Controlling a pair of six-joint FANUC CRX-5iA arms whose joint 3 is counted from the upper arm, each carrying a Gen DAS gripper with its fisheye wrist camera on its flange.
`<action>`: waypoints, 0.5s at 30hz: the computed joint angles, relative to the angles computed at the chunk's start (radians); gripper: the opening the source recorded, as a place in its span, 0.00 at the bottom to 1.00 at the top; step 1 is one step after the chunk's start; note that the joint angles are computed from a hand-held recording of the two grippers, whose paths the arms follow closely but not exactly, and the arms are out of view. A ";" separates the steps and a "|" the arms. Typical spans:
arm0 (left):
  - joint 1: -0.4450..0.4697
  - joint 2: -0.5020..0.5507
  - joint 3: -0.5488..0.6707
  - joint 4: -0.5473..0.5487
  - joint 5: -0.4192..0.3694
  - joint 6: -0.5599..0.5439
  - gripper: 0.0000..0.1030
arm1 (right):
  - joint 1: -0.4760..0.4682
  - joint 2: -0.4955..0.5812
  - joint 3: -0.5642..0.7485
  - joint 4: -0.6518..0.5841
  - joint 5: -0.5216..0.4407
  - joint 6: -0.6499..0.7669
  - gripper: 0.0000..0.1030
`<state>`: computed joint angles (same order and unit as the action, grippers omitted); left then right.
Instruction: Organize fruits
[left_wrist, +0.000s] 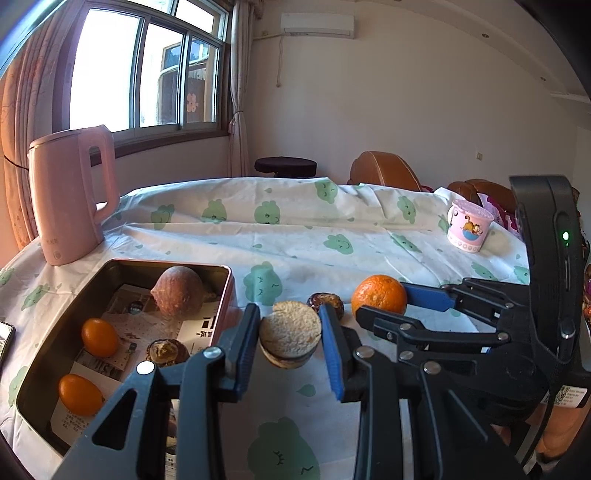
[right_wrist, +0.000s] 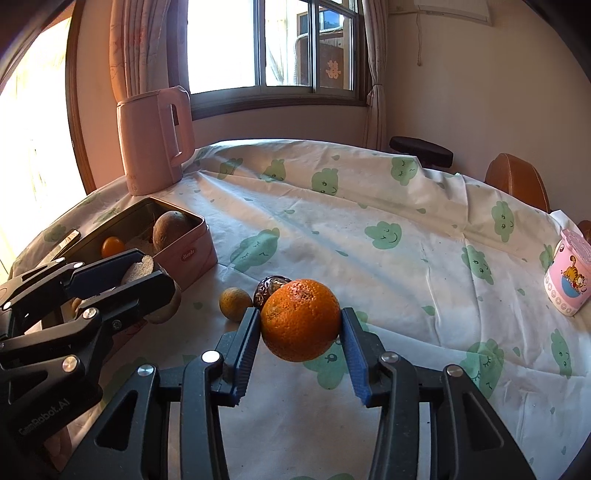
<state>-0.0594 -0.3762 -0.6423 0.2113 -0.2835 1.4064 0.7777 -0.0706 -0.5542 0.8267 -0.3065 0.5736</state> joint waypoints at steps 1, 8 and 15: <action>-0.001 -0.002 0.001 -0.008 0.001 0.007 0.34 | -0.006 -0.004 -0.013 0.043 0.011 -0.035 0.45; -0.007 -0.010 0.011 -0.071 0.003 0.065 0.34 | -0.077 -0.035 -0.096 0.407 0.090 -0.326 0.45; -0.013 -0.013 0.019 -0.114 0.003 0.106 0.34 | -0.170 -0.055 -0.136 0.730 0.162 -0.586 0.45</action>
<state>-0.0721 -0.3894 -0.6232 0.0974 -0.2809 1.5126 0.6075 -0.1258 -0.6904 1.5564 -0.1447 -0.0127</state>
